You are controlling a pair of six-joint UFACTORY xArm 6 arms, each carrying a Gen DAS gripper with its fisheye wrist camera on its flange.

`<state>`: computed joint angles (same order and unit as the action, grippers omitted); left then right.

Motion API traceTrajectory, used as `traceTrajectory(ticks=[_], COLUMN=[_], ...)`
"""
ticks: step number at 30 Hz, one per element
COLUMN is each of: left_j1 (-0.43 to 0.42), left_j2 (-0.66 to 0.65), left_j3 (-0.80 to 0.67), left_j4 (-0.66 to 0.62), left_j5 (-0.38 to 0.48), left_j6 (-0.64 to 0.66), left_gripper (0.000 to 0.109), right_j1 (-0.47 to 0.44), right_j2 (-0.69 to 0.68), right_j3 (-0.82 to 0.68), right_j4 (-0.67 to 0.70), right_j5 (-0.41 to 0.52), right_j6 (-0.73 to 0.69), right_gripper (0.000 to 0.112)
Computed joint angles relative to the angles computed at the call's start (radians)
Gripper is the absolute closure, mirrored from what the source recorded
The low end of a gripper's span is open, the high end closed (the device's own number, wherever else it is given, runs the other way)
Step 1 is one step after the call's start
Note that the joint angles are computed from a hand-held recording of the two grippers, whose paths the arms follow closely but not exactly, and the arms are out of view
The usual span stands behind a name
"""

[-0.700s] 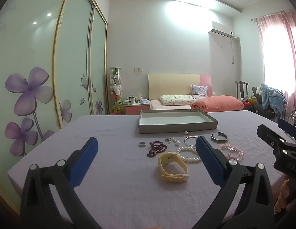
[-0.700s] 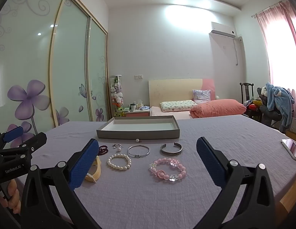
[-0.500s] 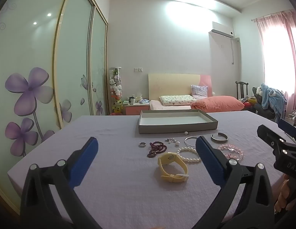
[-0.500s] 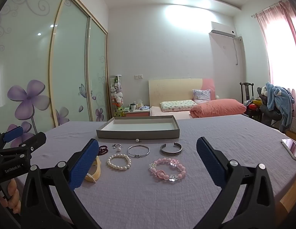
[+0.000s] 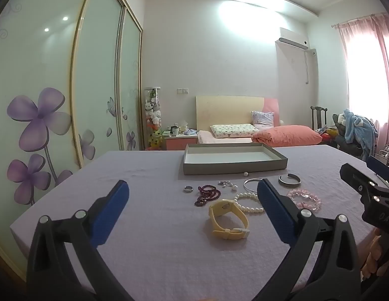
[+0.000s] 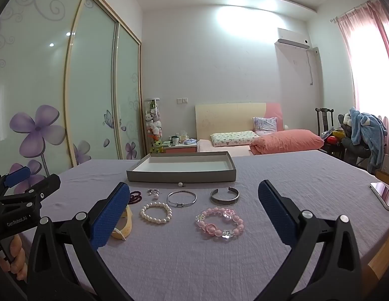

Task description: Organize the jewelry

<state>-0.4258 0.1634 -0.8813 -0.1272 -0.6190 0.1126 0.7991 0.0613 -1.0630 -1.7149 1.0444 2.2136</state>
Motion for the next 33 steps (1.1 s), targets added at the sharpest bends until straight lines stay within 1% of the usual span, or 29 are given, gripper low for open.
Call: traceTrajectory(ticks=[33], left_j1=[-0.001], left_j2=[0.001], left_j3=[-0.002], left_j4=[-0.003], left_j5=[0.002], left_j6=[0.002], left_gripper=[0.009], right_j1=[-0.006], right_j2=[0.011], right_j3=[-0.002], right_j4=[-0.004], right_j5=[-0.004], right_j6=[0.01], right_gripper=[0.011])
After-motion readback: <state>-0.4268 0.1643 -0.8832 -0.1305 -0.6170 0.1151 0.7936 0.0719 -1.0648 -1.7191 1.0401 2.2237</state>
